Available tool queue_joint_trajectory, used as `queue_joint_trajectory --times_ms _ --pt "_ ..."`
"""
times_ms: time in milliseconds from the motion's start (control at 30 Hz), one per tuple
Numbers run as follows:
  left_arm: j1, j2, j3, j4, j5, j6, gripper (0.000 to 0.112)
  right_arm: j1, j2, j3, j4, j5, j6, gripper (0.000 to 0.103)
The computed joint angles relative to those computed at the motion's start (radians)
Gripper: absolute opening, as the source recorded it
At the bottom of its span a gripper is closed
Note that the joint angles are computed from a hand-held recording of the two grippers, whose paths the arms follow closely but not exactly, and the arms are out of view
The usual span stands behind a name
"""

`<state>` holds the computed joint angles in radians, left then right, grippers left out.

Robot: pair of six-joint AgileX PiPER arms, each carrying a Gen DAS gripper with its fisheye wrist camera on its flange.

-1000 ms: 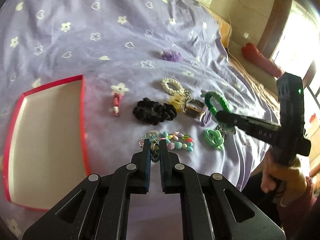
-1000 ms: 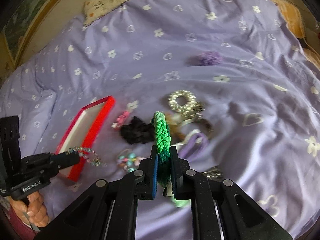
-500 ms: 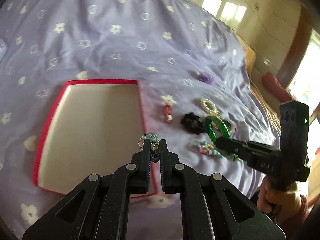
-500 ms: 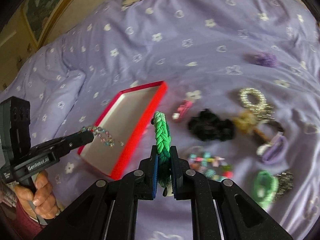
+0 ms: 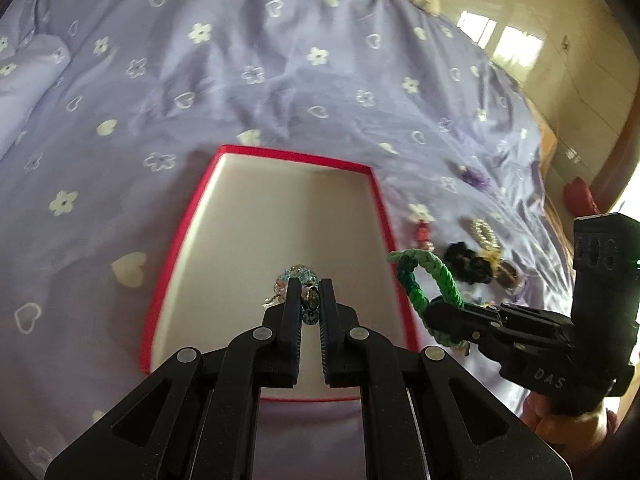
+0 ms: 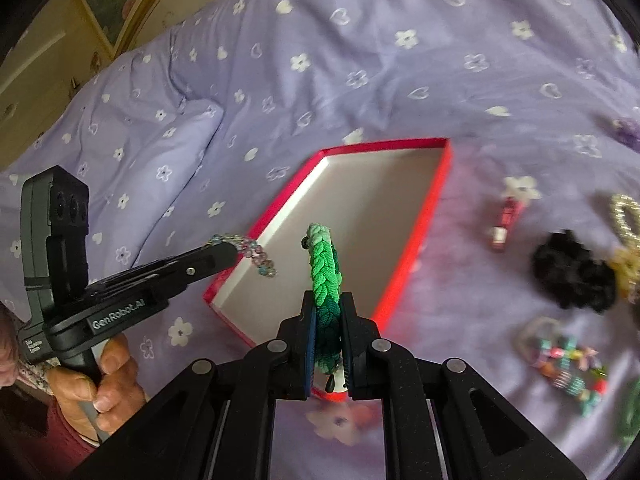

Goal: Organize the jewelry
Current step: 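Carry both bracelets into the red box and open both grippers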

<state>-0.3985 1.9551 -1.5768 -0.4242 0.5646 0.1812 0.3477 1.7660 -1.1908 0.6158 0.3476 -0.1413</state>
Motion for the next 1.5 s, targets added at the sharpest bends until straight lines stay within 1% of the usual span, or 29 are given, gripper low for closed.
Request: queue_joint_trajectory --times_ms 67,233,367,533,667,833,967,1067,1100,1167,1233,1300,1333,1367,1500 --pt "0.015 0.015 -0.002 0.011 -0.001 -0.005 0.007 0.012 0.043 -0.043 0.008 0.022 -0.010 0.010" --pt "0.047 0.059 -0.005 0.006 0.009 0.002 0.007 0.041 0.142 -0.143 -0.024 0.077 0.013 0.010" --pt "0.065 0.077 0.009 -0.012 0.012 0.017 0.007 0.044 0.200 -0.194 -0.032 0.128 0.015 0.010" --pt "0.067 0.092 0.024 -0.002 0.009 0.017 0.007 0.050 0.220 -0.217 -0.068 0.159 0.040 0.011" --pt "0.064 0.096 0.036 0.006 0.006 0.011 0.007 0.049 0.232 -0.240 -0.087 0.180 0.047 0.013" --pt "0.062 0.096 0.047 0.028 0.006 -0.004 0.008 0.053 0.237 -0.250 -0.117 0.187 0.064 0.015" --pt "0.058 0.092 0.049 0.063 0.004 -0.034 0.022 0.057 0.238 -0.251 -0.124 0.184 0.075 0.015" --pt "0.051 0.083 0.056 0.098 -0.002 -0.059 0.027 0.057 0.238 -0.250 -0.110 0.180 0.067 0.016" --pt "0.048 0.080 0.058 0.109 -0.001 -0.069 0.033 0.056 0.236 -0.247 -0.105 0.178 0.065 0.016" --pt "0.044 0.074 0.061 0.132 -0.004 -0.091 0.038 0.055 0.224 -0.232 -0.099 0.170 0.063 0.022" --pt "0.040 0.067 0.065 0.148 -0.003 -0.104 0.040 0.053 0.204 -0.210 -0.084 0.154 0.049 0.024" --pt "0.037 0.059 0.069 0.161 -0.002 -0.118 0.052 0.051 0.178 -0.185 -0.081 0.136 0.048 0.029" --pt "0.033 0.053 0.072 0.179 -0.002 -0.134 0.054 0.047 0.160 -0.166 -0.071 0.123 0.040 0.034" --pt "0.030 0.047 0.077 0.191 -0.006 -0.141 0.054 0.044 0.144 -0.150 -0.064 0.113 0.035 0.035" --pt "0.015 0.030 0.092 0.242 -0.008 -0.178 0.055 0.023 0.069 -0.072 -0.036 0.071 0.019 0.035"
